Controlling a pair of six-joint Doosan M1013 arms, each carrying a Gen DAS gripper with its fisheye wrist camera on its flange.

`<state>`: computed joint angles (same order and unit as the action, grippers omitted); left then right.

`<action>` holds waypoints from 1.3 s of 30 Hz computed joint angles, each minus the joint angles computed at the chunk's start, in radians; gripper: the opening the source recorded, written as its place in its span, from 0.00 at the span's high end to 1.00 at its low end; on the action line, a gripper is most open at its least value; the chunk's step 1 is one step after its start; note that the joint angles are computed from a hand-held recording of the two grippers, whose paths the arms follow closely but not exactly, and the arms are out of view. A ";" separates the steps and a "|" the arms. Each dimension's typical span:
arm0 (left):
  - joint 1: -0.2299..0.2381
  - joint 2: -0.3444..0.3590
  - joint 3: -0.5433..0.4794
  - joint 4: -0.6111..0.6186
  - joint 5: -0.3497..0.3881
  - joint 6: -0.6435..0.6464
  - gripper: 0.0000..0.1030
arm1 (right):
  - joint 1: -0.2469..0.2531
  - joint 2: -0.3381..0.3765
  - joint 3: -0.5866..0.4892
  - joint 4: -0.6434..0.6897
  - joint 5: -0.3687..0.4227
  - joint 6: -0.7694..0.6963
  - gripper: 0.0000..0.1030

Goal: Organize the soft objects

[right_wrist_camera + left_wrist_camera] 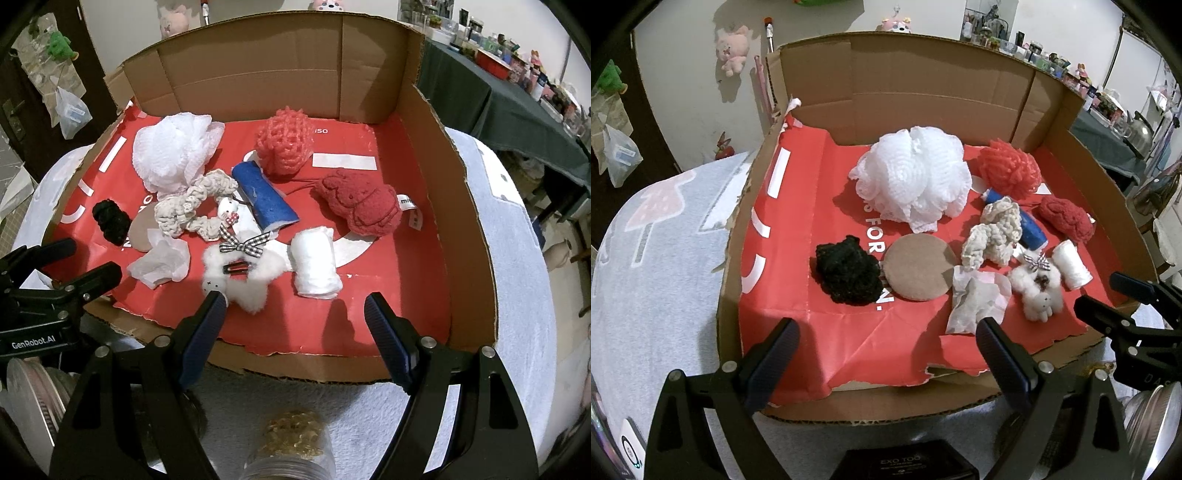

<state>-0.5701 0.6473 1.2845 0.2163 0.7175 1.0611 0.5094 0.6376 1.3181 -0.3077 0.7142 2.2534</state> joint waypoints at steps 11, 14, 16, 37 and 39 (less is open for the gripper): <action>-0.001 -0.003 0.005 0.012 -0.006 -0.007 0.05 | 0.002 -0.002 0.003 -0.010 -0.002 0.005 0.25; -0.002 -0.003 0.006 0.020 -0.007 -0.011 0.05 | 0.002 -0.002 0.004 -0.013 -0.003 0.007 0.25; -0.002 -0.004 0.006 0.020 -0.008 -0.010 0.05 | 0.002 -0.002 0.004 -0.013 -0.003 0.006 0.25; -0.003 -0.003 0.006 0.021 -0.008 -0.012 0.05 | 0.002 -0.004 0.008 -0.012 -0.011 0.008 0.25; -0.003 -0.003 0.005 0.022 -0.008 -0.013 0.05 | 0.002 -0.004 0.008 -0.011 -0.012 0.007 0.25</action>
<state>-0.5733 0.6442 1.2900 0.2380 0.7097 1.0478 0.5113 0.6336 1.3260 -0.3192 0.7025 2.2600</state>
